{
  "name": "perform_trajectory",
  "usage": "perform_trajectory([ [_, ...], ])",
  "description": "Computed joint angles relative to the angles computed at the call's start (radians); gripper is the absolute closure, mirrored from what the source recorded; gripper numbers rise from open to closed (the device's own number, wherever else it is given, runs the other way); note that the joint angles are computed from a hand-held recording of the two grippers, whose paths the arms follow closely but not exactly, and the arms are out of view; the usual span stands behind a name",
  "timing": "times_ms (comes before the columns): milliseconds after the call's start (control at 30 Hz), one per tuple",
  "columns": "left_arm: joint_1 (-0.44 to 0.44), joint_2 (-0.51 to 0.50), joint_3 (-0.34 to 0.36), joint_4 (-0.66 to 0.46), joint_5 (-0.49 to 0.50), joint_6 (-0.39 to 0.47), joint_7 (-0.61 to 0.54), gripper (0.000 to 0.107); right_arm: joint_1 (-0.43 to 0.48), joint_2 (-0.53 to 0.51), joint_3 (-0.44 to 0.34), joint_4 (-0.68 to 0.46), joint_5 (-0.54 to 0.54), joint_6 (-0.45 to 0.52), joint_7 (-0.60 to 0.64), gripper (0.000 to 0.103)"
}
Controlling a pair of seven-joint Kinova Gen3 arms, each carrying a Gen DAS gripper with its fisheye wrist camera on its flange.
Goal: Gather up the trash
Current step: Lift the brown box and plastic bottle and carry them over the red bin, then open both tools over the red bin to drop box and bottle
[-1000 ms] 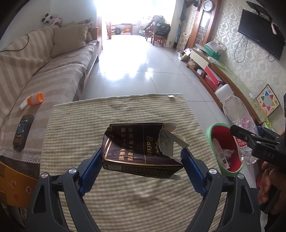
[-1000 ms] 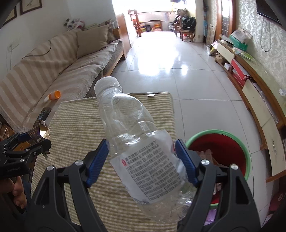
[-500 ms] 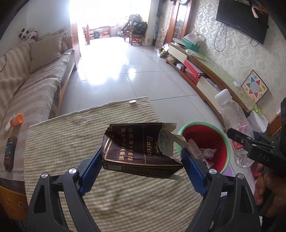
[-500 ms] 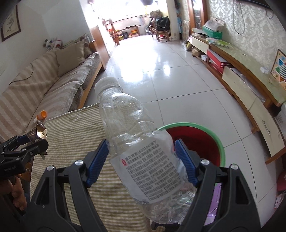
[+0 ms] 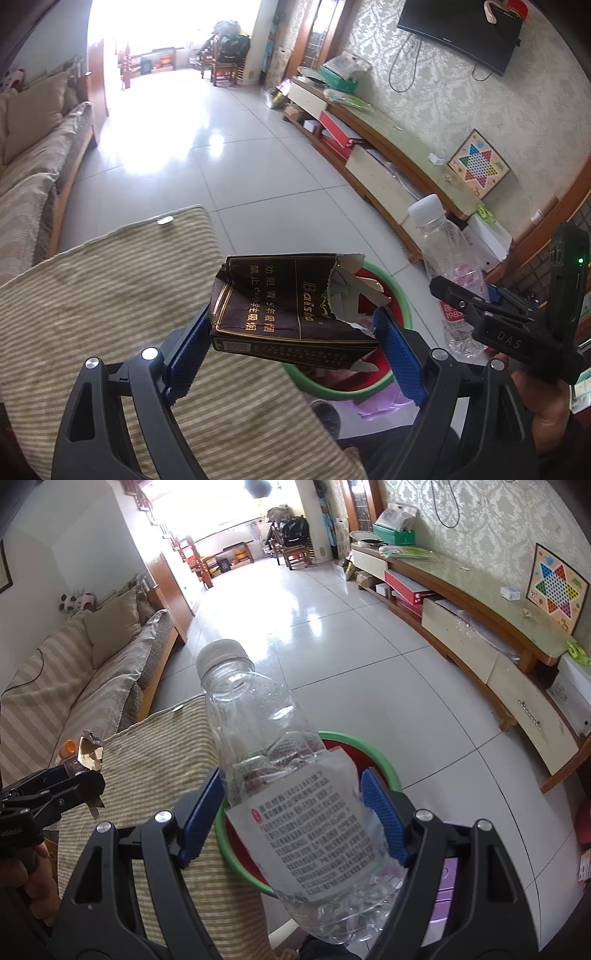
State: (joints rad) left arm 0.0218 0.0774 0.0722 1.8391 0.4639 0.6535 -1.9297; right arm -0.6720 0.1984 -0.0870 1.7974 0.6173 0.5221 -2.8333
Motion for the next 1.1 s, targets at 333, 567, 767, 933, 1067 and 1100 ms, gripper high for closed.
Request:
perform_trajectory([
  [333,0.022,0.099,0.045,-0.046,0.047,-0.007,-0.005,0.025,0.050,0.000,0.030,0.063,-0.025,-0.089,-0.009,0.029],
  [567,0.026,0.123,0.061,-0.064,0.022,-0.003,0.004,0.025,0.047,0.011,0.049,0.069,-0.040,-0.117,-0.007,0.029],
  [767,0.040,0.153,0.070,-0.101,-0.008,0.023,0.015,0.025,0.032,0.010,0.069,0.081,-0.036,-0.132,-0.027,0.029],
  [933,0.058,0.173,0.076,-0.124,-0.037,0.036,0.035,0.025,0.038,0.009,0.071,0.090,-0.038,-0.132,-0.034,0.029],
  [1067,0.064,0.182,0.078,-0.139,-0.049,0.043,0.053,0.015,0.038,0.010,0.068,0.090,-0.035,-0.130,-0.034,0.029],
  [1100,0.065,0.181,0.078,-0.138,-0.050,0.037,0.057,0.013,0.037,0.012,0.067,0.086,-0.035,-0.127,-0.034,0.029],
])
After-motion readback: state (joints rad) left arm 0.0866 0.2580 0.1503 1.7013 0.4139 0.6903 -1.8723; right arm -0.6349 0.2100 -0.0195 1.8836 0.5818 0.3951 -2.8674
